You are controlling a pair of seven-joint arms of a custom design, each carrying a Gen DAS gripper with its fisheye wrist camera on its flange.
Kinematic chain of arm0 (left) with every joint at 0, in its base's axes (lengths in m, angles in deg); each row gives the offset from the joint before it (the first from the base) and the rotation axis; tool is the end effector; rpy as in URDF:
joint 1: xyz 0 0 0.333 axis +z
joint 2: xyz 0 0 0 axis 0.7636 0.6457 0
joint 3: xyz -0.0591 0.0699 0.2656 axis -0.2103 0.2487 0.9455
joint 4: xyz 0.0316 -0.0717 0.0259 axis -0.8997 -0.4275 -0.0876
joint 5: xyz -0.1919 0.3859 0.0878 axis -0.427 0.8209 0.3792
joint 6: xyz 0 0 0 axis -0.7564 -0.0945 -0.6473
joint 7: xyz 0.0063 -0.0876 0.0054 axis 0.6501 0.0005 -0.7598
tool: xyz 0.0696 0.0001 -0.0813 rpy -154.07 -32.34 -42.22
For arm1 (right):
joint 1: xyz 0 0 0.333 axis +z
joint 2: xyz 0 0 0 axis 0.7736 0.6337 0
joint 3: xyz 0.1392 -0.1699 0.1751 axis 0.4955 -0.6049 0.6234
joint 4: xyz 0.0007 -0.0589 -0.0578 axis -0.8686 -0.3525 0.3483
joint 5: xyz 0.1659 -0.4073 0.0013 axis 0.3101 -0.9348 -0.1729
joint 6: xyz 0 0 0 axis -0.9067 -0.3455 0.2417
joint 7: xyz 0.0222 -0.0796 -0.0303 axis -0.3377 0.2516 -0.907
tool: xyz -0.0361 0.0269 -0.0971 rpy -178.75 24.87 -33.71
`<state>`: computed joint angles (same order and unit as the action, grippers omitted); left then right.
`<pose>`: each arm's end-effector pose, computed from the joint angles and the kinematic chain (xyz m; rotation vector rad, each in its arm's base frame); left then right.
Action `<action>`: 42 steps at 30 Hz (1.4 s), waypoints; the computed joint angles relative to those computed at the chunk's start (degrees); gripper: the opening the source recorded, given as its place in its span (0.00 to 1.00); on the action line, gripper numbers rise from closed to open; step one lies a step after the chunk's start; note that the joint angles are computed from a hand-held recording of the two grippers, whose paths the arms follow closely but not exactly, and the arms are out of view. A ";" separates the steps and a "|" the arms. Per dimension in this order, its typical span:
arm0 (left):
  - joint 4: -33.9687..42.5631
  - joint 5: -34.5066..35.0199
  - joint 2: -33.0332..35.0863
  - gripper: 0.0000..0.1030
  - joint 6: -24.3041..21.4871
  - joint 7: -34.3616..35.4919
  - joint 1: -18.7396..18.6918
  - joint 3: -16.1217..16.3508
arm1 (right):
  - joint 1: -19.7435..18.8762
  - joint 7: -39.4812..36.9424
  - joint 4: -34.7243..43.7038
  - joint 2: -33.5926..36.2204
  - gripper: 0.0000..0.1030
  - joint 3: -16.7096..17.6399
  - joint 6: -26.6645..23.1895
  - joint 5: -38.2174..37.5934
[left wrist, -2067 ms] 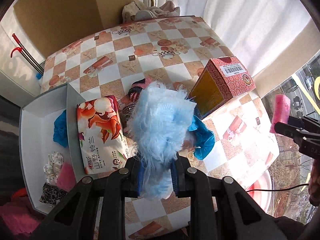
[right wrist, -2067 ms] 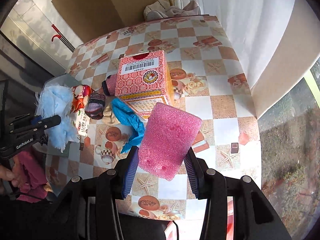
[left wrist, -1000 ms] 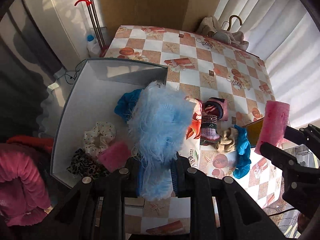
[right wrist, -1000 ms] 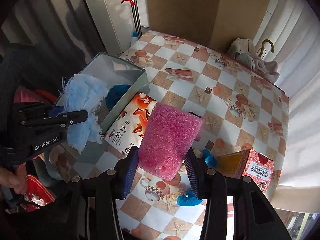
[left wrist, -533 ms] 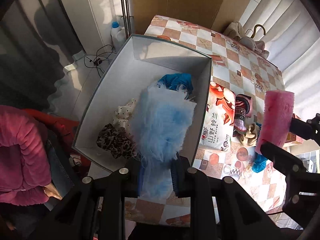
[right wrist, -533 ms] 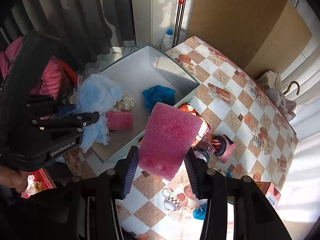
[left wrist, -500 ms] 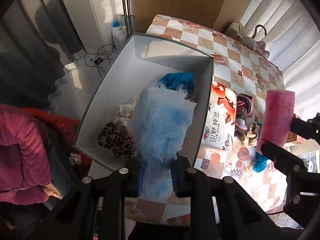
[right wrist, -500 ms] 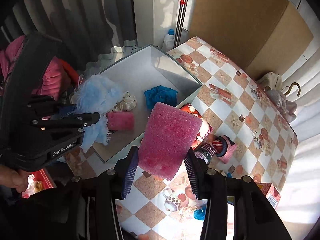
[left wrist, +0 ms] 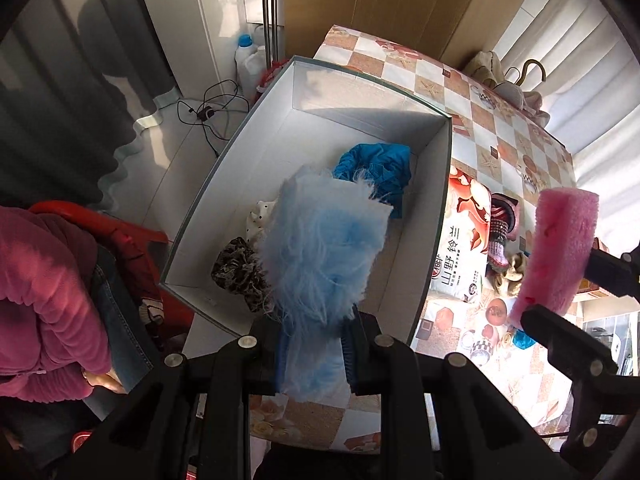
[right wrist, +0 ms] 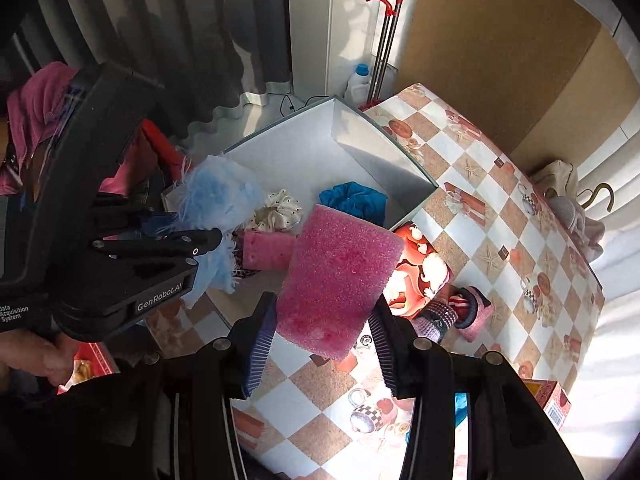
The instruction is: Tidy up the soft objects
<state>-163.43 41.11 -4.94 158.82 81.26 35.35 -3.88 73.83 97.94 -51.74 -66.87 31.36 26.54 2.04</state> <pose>0.4121 -0.3016 0.6069 -2.4961 1.5818 -0.3078 0.4782 0.2742 0.6427 -2.7173 0.8107 -0.1853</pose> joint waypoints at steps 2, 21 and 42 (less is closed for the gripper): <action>-0.53 -0.05 -0.45 0.24 0.19 -0.02 0.10 0.15 | 0.13 0.10 0.15 0.18 0.46 0.20 -0.13 -0.16; -7.32 -4.70 -5.76 0.24 4.39 1.26 1.19 1.61 | 1.06 0.56 1.59 1.93 0.46 1.23 -1.16 -1.21; -11.56 -6.81 -10.59 0.24 5.49 0.71 2.14 1.55 | 1.92 -0.41 2.60 3.22 0.46 1.74 -1.29 -1.25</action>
<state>-174.99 34.30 -15.53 164.30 81.96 37.49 -2.32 75.75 97.53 -49.13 -63.66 33.11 25.25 0.79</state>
